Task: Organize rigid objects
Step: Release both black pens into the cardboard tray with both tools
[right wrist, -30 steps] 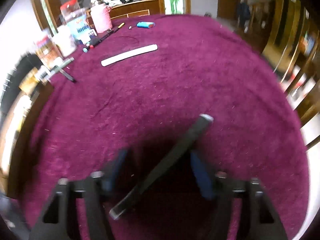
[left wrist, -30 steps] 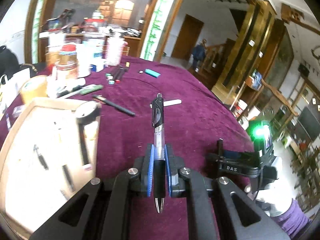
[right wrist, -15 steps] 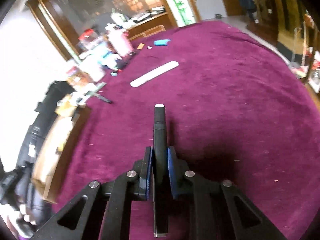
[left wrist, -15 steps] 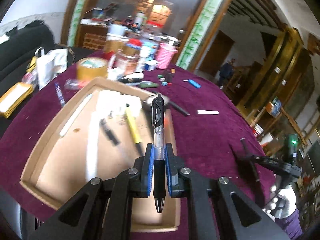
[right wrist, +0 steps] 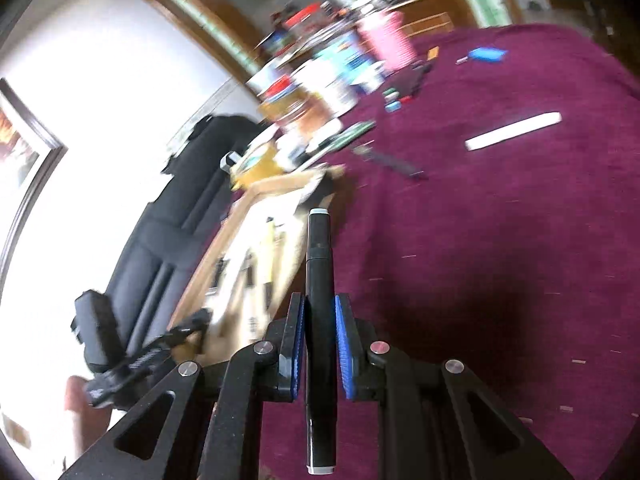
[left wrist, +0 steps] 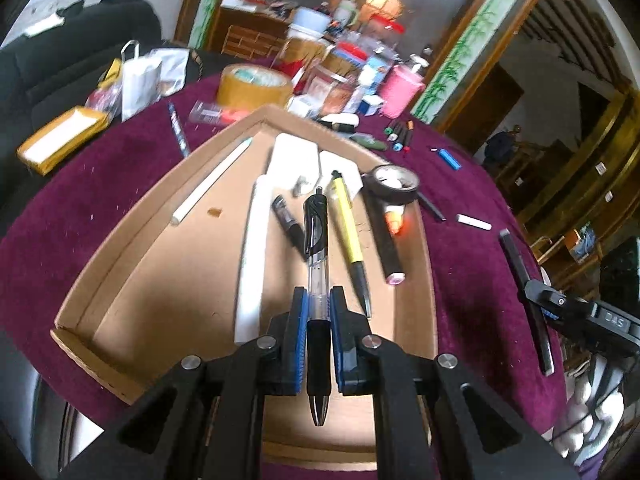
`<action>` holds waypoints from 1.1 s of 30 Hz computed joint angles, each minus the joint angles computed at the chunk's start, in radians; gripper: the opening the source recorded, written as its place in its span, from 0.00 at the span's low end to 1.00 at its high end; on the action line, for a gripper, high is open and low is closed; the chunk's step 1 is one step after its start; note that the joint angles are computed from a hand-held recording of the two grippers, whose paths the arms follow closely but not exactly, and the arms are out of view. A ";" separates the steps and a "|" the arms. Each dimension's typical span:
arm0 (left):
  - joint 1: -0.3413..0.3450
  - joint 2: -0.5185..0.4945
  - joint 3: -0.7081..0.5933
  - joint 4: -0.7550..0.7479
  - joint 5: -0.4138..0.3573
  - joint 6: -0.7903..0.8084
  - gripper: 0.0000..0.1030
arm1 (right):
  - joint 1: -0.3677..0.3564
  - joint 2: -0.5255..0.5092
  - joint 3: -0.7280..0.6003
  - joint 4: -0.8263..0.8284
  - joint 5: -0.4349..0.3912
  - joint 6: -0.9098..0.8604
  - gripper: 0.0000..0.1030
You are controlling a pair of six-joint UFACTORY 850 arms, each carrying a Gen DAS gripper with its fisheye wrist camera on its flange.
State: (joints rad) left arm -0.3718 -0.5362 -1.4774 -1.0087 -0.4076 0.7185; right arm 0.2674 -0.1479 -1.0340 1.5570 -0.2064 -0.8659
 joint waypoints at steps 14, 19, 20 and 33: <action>-0.014 -0.083 -0.102 0.254 -0.020 -0.263 0.12 | 0.061 -0.295 -0.334 -0.464 -0.135 0.449 0.16; -0.009 -0.067 -0.081 0.137 -0.024 -0.152 0.50 | 0.071 -0.354 -0.413 -0.629 -0.161 0.609 0.16; -0.008 -0.058 -0.071 0.112 -0.019 -0.133 0.53 | 0.072 -0.363 -0.424 -0.653 -0.168 0.631 0.16; -0.003 0.103 0.084 -0.168 0.178 0.177 0.74 | 0.117 -0.419 -0.519 -1.211 -0.163 1.139 0.16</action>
State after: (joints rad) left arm -0.3752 -0.4331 -1.3935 -1.1768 -0.2291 0.8959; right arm 0.3841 -0.5665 -1.5527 0.3463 -0.3694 0.2733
